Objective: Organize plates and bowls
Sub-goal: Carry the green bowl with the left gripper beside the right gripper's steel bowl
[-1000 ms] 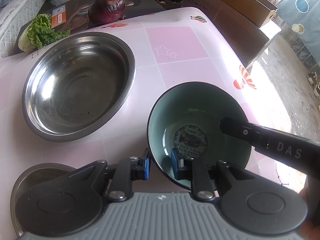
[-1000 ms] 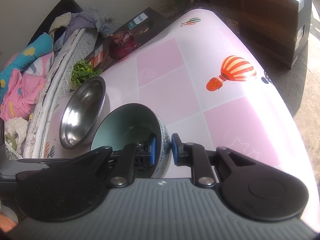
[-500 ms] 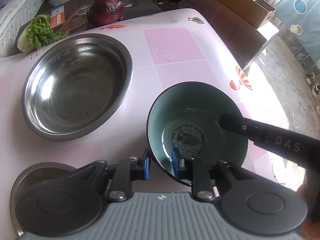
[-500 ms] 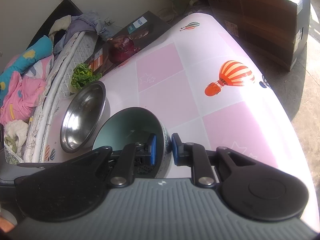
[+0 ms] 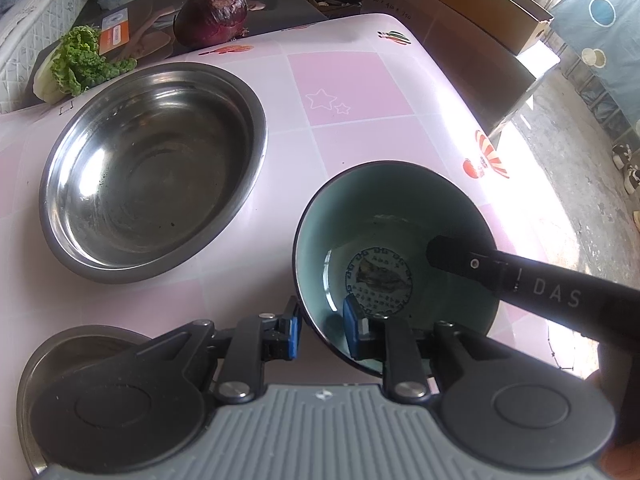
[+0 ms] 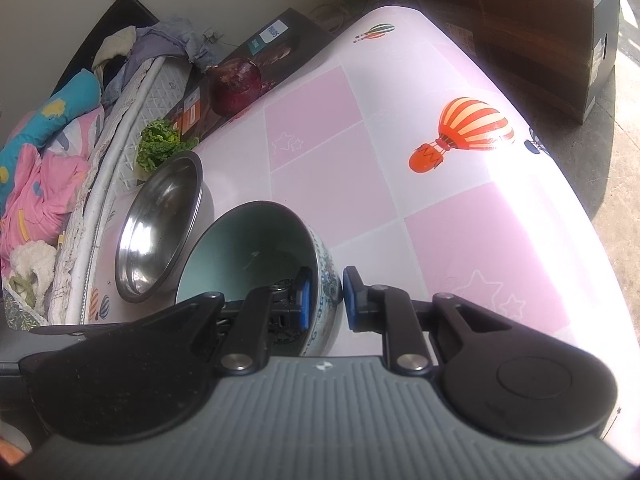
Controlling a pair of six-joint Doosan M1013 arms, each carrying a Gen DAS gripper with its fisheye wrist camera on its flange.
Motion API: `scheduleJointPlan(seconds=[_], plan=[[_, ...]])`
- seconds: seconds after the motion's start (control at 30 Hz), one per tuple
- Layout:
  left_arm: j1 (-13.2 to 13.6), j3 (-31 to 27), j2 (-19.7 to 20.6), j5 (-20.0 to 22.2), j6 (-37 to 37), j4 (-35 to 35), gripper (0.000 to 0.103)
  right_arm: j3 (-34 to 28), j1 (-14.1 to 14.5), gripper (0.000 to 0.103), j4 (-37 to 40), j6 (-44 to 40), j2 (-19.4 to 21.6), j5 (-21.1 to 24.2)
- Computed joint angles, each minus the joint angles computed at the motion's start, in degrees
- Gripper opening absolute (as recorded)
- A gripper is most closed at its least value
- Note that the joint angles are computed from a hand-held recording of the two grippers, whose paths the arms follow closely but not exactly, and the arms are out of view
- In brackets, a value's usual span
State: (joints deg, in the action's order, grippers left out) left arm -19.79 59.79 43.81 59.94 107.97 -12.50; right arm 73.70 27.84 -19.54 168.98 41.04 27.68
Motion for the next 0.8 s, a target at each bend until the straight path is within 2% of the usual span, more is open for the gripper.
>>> scheduleJointPlan(seconds=[0.8], plan=[[-0.08, 0.84, -0.85, -0.97, 0.59, -0.29, 0.025, 0.33, 0.15, 0.017, -2.13, 1.08, -0.68, 0.38]])
